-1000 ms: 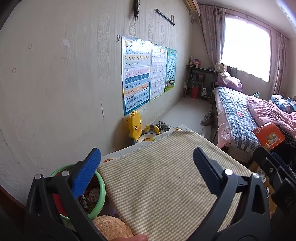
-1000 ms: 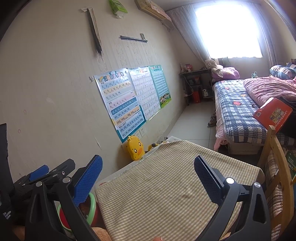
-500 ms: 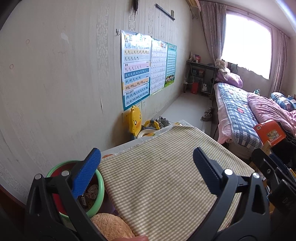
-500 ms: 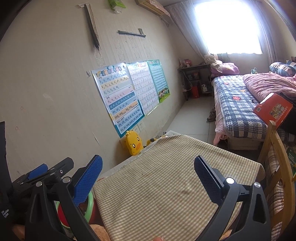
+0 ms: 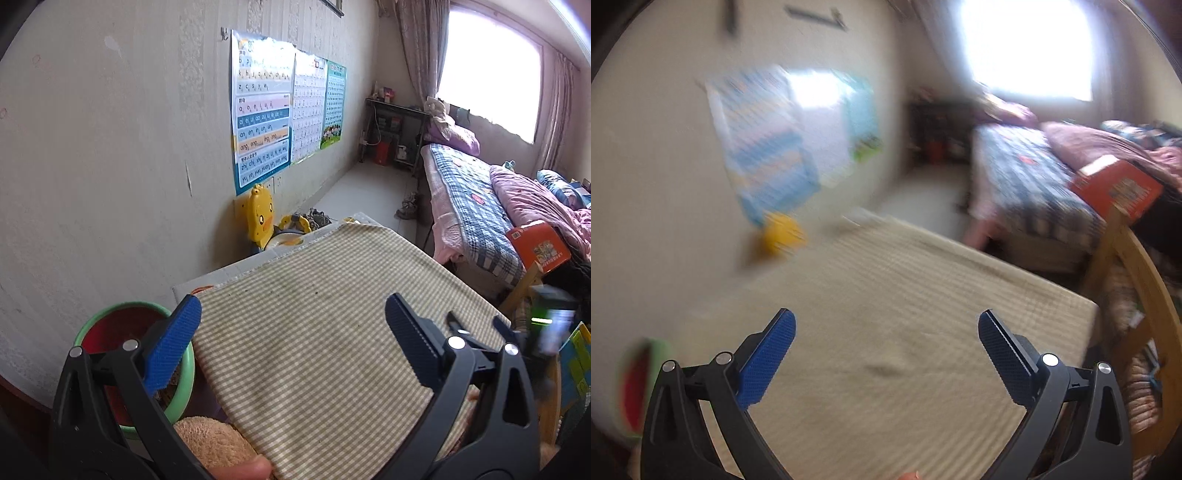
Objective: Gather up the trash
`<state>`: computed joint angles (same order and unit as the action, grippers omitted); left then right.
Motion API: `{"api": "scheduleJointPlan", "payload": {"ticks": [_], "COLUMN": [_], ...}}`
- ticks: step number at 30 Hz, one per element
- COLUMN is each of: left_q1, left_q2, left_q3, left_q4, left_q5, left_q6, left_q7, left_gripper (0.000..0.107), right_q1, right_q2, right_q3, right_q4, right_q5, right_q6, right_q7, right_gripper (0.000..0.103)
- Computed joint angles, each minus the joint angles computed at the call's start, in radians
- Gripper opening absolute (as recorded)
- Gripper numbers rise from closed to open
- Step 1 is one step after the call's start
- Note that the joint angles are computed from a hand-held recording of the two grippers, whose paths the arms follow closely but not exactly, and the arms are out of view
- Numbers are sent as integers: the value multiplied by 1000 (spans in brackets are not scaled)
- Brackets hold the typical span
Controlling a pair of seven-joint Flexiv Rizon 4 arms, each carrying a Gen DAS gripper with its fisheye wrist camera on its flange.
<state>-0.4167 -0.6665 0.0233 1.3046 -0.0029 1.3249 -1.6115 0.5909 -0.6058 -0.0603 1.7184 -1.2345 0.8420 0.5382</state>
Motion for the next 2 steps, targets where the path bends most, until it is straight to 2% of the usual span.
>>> {"api": "scheduleJointPlan", "payload": {"ticks": [2], "left_q1": [3], "left_q2": [-2], "left_q3": [1], "left_q4": [-2], "left_q5": [2], "left_q6": [-1], "left_q7": [4], "left_gripper": [98], "right_q1": [-55], "right_q2": [-69], "right_q3": [23], "right_q4": [-39], "right_q5": [117], "right_q6": [41], "right_q7": [-92], "right_gripper": [96]}}
